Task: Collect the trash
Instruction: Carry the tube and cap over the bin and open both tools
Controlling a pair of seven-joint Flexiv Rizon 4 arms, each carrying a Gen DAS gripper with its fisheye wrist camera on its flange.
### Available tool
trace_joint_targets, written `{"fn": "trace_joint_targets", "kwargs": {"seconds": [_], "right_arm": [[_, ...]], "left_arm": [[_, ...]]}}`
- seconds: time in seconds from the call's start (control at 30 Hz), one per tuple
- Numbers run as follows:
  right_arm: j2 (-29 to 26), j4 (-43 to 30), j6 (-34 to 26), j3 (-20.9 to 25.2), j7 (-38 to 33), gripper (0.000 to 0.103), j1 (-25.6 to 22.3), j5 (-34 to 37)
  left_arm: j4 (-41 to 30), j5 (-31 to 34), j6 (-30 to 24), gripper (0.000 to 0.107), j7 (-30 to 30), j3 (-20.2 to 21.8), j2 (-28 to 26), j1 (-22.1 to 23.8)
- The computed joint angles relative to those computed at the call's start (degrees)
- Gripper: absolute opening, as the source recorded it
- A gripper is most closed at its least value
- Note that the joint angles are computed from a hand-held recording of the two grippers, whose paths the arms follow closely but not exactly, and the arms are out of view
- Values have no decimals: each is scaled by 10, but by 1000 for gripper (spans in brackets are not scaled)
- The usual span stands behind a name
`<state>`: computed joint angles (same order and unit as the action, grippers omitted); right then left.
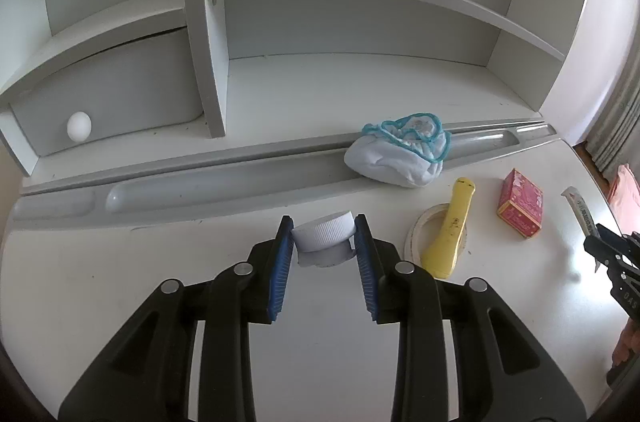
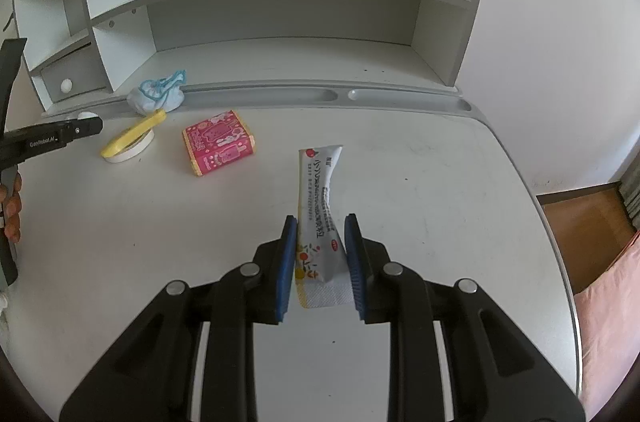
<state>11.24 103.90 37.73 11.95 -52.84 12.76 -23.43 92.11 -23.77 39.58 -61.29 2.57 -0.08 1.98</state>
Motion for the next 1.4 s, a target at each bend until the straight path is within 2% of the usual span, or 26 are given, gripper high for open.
{"fn": "trace_joint_targets", "kwargs": {"seconds": [0.3,0.5,0.6,0.73,0.83,1.0,1.1,1.17,1.27,1.33,1.4], "right_arm": [[-2,-4,-3,-2,-9,24,1,13],[24,17,42,-12,-17,24,-8,53],[68,32,55,-23,-17,24,-20,98],[154,64,38,-24,-11,24,-67,84],[235,94,4,-38,-6,24,-106,92],[361,143,-88,-96,-9,24,-179,130],[411,179,-139,-140,-21,25,-208,169],[433,212,-165,-161,-25,25,-230,191],[452,274,-211,-197,-33,25,-264,225],[443,295,-233,-240,-59,25,-264,262],[422,313,-240,-255,-86,25,-275,269]], "left_arm": [[-4,0,-2,30,1,-1,-2,-1],[9,-69,33,30,26,-1,22,-9],[15,-99,30,30,52,-7,51,-32],[22,-129,5,30,86,-26,91,-86],[27,-159,-15,30,110,-51,112,-148],[38,-186,-91,30,144,-105,127,-263],[54,-162,-116,30,143,-143,114,-316],[65,-142,-130,30,121,-160,93,-339],[93,-47,-121,30,48,-192,44,-361],[95,1,-121,30,-8,-197,6,-368],[84,59,-125,30,-69,-199,-37,-375]]}}
